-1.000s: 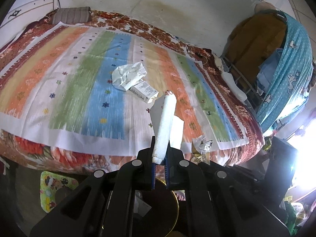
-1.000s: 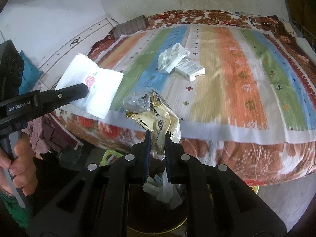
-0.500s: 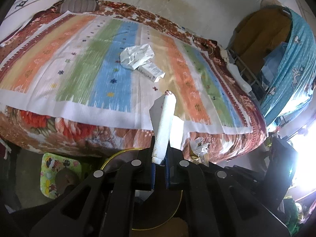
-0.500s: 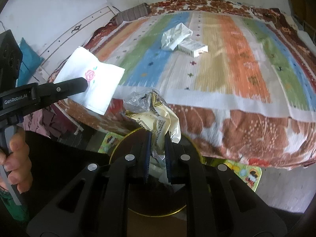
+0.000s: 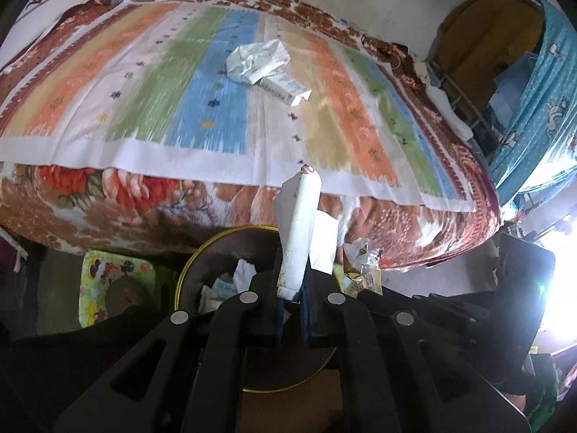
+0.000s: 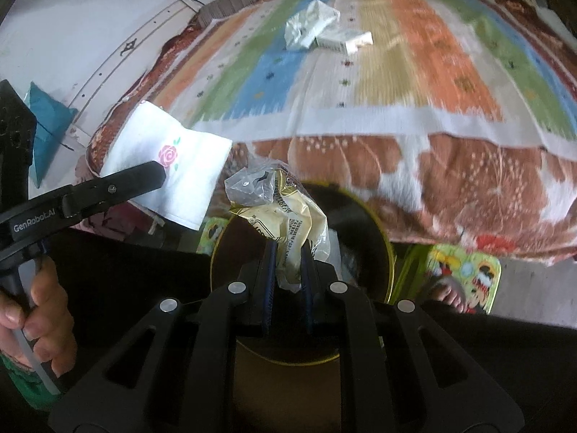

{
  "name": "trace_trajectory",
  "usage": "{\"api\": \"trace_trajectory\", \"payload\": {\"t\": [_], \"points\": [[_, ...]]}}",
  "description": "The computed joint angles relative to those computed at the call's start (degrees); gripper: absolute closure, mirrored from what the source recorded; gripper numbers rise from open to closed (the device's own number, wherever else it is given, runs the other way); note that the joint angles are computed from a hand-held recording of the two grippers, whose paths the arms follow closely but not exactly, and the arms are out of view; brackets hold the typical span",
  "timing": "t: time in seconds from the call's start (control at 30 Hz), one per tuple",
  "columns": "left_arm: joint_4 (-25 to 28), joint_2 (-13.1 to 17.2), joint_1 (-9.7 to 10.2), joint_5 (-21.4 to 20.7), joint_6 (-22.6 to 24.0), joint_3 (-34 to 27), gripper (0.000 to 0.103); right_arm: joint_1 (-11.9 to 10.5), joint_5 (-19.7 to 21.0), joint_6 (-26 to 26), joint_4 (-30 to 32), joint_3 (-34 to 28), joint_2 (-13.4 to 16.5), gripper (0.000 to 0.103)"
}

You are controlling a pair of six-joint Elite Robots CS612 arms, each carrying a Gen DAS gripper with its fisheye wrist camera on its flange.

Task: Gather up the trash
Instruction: 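Open both grippers to drop the tissue and wrapper into the bin, then move both grippers toward the crumpled paper and small white box on the bed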

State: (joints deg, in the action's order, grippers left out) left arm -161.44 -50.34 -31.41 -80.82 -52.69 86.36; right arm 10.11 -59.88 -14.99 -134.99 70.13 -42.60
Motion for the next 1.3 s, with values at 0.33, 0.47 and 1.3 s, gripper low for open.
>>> {"api": "trace_trajectory", "payload": {"t": [0.33,0.47,1.3], "points": [[3.75,0.10,0.23,-1.28,-4.19,0.03,0.097,0.19,-0.80,0.97,4.12,-0.29,0.37,0.088],[4.55,0.32,0.28,-1.69,-4.11,-0.43,0.077,0.16,0.20,0.41,5.89,-0.82,0.67,0.081],[1.10,-0.26,1.00,1.03,-7.02,0.64,0.032,0.54,-1.81,-1.23,-2.99,0.66,-0.24,0.049]]}}
